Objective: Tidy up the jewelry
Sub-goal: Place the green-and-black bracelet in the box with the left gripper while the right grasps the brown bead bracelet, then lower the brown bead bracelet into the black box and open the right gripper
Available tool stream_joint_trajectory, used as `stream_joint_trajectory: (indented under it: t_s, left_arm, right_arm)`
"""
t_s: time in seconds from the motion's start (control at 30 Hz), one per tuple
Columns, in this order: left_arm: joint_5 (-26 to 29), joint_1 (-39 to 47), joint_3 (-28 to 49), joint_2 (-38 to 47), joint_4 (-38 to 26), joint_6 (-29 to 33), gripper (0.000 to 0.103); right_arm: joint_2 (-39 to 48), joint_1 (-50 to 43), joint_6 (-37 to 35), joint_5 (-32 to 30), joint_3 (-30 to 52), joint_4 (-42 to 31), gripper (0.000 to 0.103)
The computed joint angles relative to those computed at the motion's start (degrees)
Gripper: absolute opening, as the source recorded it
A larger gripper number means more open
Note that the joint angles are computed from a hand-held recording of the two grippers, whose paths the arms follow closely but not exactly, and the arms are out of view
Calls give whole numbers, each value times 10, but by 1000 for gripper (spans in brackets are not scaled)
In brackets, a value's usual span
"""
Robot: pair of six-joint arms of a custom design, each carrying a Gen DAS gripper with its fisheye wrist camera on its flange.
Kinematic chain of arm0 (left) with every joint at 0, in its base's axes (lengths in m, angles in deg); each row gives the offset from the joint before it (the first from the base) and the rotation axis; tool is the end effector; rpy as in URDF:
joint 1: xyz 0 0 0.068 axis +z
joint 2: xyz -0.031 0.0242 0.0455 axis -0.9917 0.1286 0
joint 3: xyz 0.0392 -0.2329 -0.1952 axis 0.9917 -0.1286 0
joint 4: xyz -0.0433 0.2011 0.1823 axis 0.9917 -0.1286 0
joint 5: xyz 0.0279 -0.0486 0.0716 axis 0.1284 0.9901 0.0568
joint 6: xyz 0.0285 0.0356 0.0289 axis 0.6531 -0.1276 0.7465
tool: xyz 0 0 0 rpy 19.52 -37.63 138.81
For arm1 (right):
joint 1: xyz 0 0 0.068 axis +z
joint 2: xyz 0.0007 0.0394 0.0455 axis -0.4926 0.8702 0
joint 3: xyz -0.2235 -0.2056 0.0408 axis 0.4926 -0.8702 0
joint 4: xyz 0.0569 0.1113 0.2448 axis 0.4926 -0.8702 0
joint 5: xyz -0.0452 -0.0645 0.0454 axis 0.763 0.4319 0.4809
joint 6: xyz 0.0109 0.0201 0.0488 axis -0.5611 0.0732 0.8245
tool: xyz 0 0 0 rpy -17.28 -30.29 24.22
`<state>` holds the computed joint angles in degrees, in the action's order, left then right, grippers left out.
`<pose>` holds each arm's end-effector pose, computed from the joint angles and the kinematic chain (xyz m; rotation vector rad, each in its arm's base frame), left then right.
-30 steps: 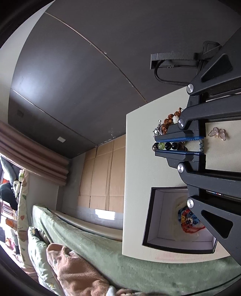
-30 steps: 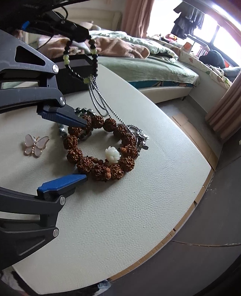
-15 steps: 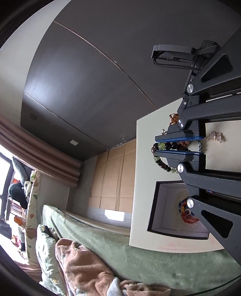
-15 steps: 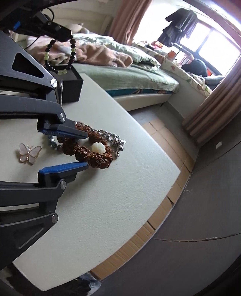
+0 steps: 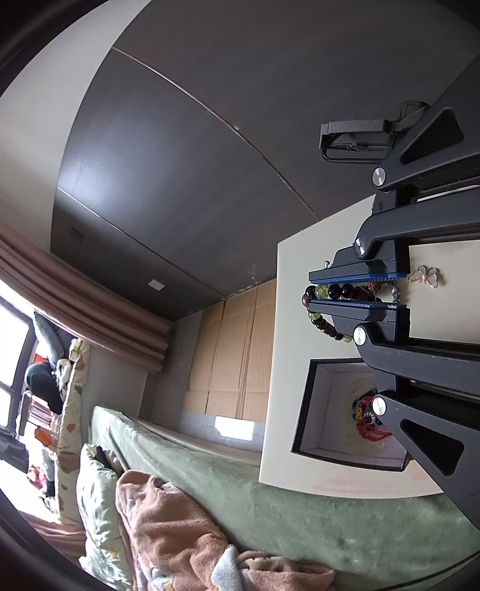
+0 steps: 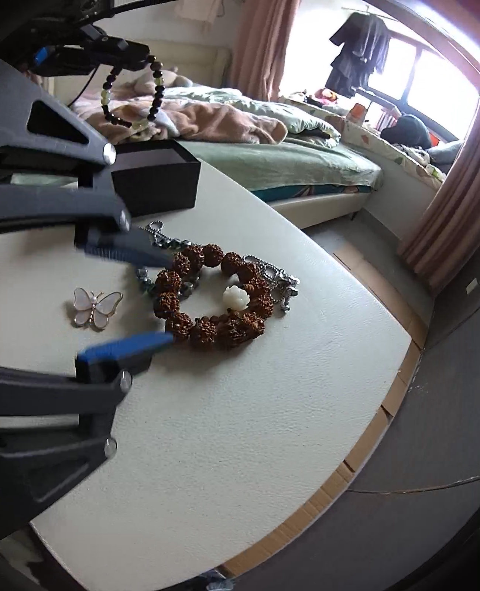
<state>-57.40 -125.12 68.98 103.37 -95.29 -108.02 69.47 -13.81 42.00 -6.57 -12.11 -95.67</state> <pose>0.1778 -0.1500 0.3550 -0.2309 2.2255 -0.5680 0.2530 0.0877 0.2472 0.3274 2.6952 0.9103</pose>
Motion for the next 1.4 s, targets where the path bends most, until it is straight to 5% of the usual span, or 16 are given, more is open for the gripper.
stream_joint_trajectory:
  t_s: [0.13,0.43,0.53,0.8,0.97,1.0,1.13,1.4]
  left_arm:
    - [7,5,-3,2,5,2,8]
    - [26,40,-4,6,0,10,8]
    - [18,53,-5,0,-21,1,8]
    - [16,88,-21,-24,-58,-20,8]
    - [73,116,-26,-16,-67,-32,12]
    - [76,118,-26,-13,-71,-34,19]
    - [62,112,-32,-25,-75,-45,78]
    - [56,127,-39,-54,-85,-53,80]
  right_arm:
    - [4,14,11,38,3,13,55]
    - [106,113,-54,249,116,-79,50]
    - [126,143,-77,313,143,-110,25]
    - [42,89,-78,225,97,-63,24]
    - [-43,80,-63,181,64,-22,22]
    - [-55,84,-61,180,61,-17,22]
    - [-91,103,-52,177,48,9,22]
    - [-149,142,-28,158,26,82,22]
